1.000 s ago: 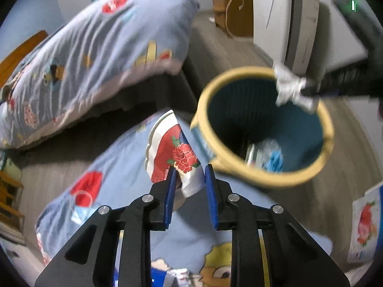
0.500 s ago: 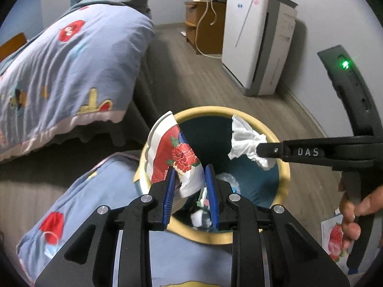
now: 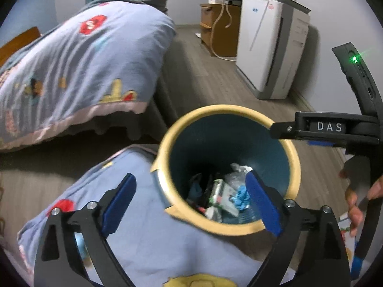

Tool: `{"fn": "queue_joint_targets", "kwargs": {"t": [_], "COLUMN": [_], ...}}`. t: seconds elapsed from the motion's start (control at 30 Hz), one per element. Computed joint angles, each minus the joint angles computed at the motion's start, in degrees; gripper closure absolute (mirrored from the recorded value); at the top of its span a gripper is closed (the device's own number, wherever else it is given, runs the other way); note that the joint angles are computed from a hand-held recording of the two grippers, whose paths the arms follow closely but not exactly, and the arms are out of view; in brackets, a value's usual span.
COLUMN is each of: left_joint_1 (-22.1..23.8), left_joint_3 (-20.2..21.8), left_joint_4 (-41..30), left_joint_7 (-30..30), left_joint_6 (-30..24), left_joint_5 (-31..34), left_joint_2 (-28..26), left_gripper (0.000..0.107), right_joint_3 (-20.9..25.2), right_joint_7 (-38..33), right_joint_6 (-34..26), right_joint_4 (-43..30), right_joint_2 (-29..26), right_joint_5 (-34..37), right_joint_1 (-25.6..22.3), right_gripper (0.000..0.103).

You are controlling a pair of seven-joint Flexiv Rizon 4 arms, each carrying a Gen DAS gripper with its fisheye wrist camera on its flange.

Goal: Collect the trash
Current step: 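Release the paper cup from the left tool while the right releases the tissue into the bin, then move both tools back over the pillow and grasp the blue wipes pack with the right tool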

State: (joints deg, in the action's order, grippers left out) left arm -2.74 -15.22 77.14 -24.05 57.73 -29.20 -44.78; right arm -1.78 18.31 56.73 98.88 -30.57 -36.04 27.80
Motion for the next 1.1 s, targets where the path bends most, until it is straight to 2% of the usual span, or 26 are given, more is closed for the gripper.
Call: {"fn": "queue_joint_targets", "kwargs": {"t": [0.17,0.27,0.53,0.67,0.8,1.0,1.1], "left_joint_1": [2.24,4.62,9.99,12.49,15.07,17.00,17.66], "left_joint_3": [0.74,0.56,3.81,5.12,5.59,7.60,8.86], "left_joint_4": [2.41,4.78,7.59,8.22,9.20,7.93,6.11], "left_joint_7": [-0.63,1.05,2.16,1.60,2.37,1.71,-0.92], "left_joint_6": [-0.57,-0.60,-0.94,-1.41,-1.36,-0.67,-1.53], "left_joint_5": [-0.93,-2.75,-5.95,-7.51,-10.02,-8.89,-7.33], "left_joint_2": [2.95,5.36,9.62,10.68,11.21,9.62,7.92], "left_gripper": [0.013,0.011,0.010,0.009,0.009,0.009,0.009], "right_joint_3": [1.51,1.64,3.08,3.55,3.66,4.12,3.74], "right_joint_7": [-3.36,-3.41,-6.40,-9.17,-10.57,-16.95,-19.89], "right_joint_6": [-7.25,-8.94,-13.96,-16.26,-15.99,-20.00,-23.16], "right_joint_4": [-3.21,-4.00,-10.97,-16.56,-21.82,-33.51,-39.64], "right_joint_2": [0.03,0.59,-1.51,-4.36,-7.95,-15.66,-19.50], "right_joint_5": [1.02,-0.27,-1.25,-0.76,0.94,5.15,7.28], "right_joint_1": [0.97,2.10,5.47,7.96,10.26,13.50,15.26], "right_gripper": [0.006,0.006,0.006,0.006,0.006,0.006,0.006]}}
